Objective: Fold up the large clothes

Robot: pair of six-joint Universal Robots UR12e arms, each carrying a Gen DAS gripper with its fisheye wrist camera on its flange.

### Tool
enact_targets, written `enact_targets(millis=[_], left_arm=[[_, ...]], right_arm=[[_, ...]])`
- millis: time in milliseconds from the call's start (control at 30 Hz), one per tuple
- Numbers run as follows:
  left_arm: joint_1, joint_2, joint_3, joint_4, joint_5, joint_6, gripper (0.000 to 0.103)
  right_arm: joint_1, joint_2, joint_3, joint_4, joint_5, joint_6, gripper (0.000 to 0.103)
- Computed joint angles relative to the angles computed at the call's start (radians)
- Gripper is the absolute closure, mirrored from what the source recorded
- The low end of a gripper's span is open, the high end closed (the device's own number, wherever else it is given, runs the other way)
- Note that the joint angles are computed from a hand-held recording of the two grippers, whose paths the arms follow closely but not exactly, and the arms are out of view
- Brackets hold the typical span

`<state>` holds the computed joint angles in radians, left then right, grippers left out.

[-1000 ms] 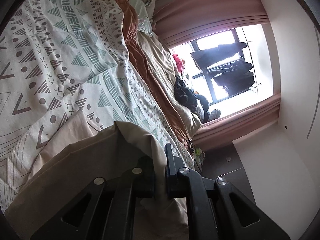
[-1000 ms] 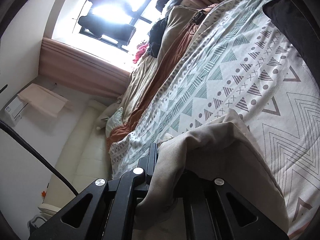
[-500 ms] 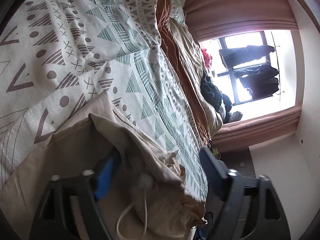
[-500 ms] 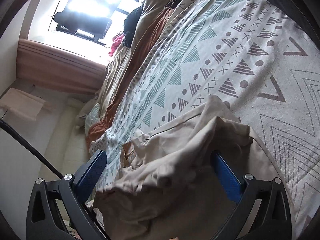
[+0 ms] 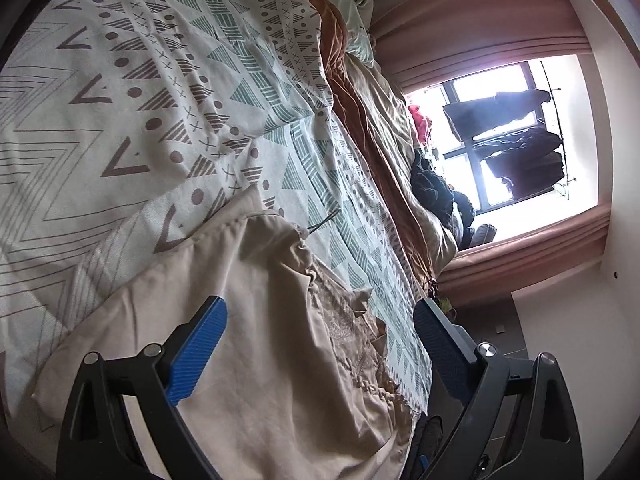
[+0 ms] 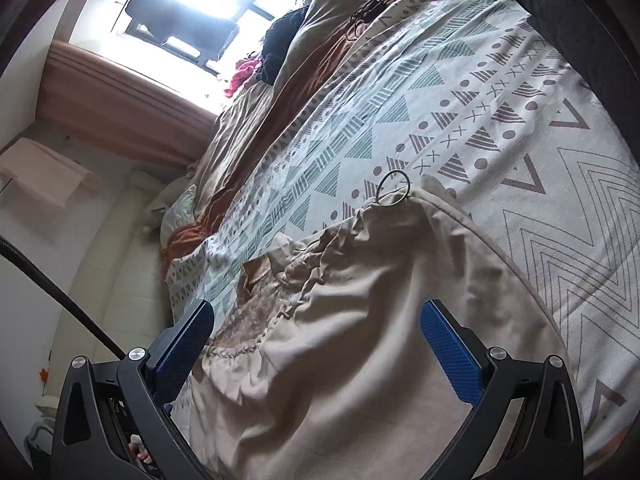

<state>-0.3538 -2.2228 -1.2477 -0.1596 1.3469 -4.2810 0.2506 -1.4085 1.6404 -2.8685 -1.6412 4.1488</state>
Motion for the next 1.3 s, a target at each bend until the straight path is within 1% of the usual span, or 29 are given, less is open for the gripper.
enact_targets(millis=[133,200,267,333,400,467,600,633,667,733,800,933,967,1033,1100,1133,1167,1200,1300], left_arm=[[0.004,0.048,-0.077,-0.005,0.020,0.000,0.007],[0.007,0.071,-0.119,-0.002,0.029,-0.010,0.007],[0.011,0.092,-0.154,-0.003,0.032,-0.012,0.007],[0.015,0.109,-0.186,-0.001,0.034,-0.012,0.007],[0.019,0.127,-0.221,0.003,0.037,-0.022,0.007],[0.023,0.142,-0.254,0.015,0.040,-0.038,0.007],[0.028,0.166,-0.304,0.029,0.043,-0.053,0.007],[0.029,0.171,-0.314,0.032,0.044,-0.054,0.008],[0.029,0.176,-0.323,0.036,0.044,-0.055,0.008],[0.031,0.180,-0.336,0.040,0.037,-0.060,0.013],[0.034,0.183,-0.347,0.043,0.026,-0.066,0.017],[0.035,0.180,-0.358,0.051,0.007,-0.074,0.019],[0.035,0.179,-0.360,0.054,0.002,-0.073,0.019],[0.034,0.175,-0.357,0.052,-0.006,-0.071,0.020],[0.031,0.168,-0.349,0.046,-0.016,-0.065,0.022],[0.030,0.165,-0.344,0.041,-0.020,-0.062,0.022],[0.028,0.160,-0.339,0.038,-0.024,-0.061,0.022],[0.026,0.155,-0.334,0.034,-0.029,-0.060,0.022],[0.024,0.142,-0.321,0.027,-0.047,-0.056,0.022]], right_arm=[[0.030,0.025,-0.056,0.056,-0.013,-0.058,0.000],[0.049,0.042,-0.091,0.089,-0.031,-0.081,0.002],[0.062,0.062,-0.129,0.123,-0.025,-0.107,0.013],[0.075,0.087,-0.172,0.160,-0.016,-0.127,0.020],[0.085,0.115,-0.217,0.205,-0.008,-0.144,0.024],[0.093,0.143,-0.263,0.252,0.003,-0.161,0.035],[0.108,0.207,-0.365,0.345,0.011,-0.188,0.036],[0.112,0.225,-0.394,0.372,0.010,-0.198,0.037],[0.115,0.243,-0.423,0.399,0.009,-0.211,0.040],[0.122,0.280,-0.485,0.458,0.014,-0.231,0.044],[0.127,0.324,-0.558,0.533,0.023,-0.257,0.045],[0.138,0.422,-0.718,0.710,-0.010,-0.310,0.046],[0.141,0.446,-0.759,0.755,-0.023,-0.318,0.051],[0.144,0.491,-0.831,0.839,-0.043,-0.329,0.055],[0.141,0.527,-0.883,0.905,-0.044,-0.342,0.061],[0.141,0.546,-0.908,0.930,-0.043,-0.347,0.069],[0.140,0.558,-0.921,0.943,-0.042,-0.367,0.075],[0.139,0.567,-0.927,0.939,-0.042,-0.386,0.077],[0.131,0.577,-0.936,0.920,-0.028,-0.414,0.097]])
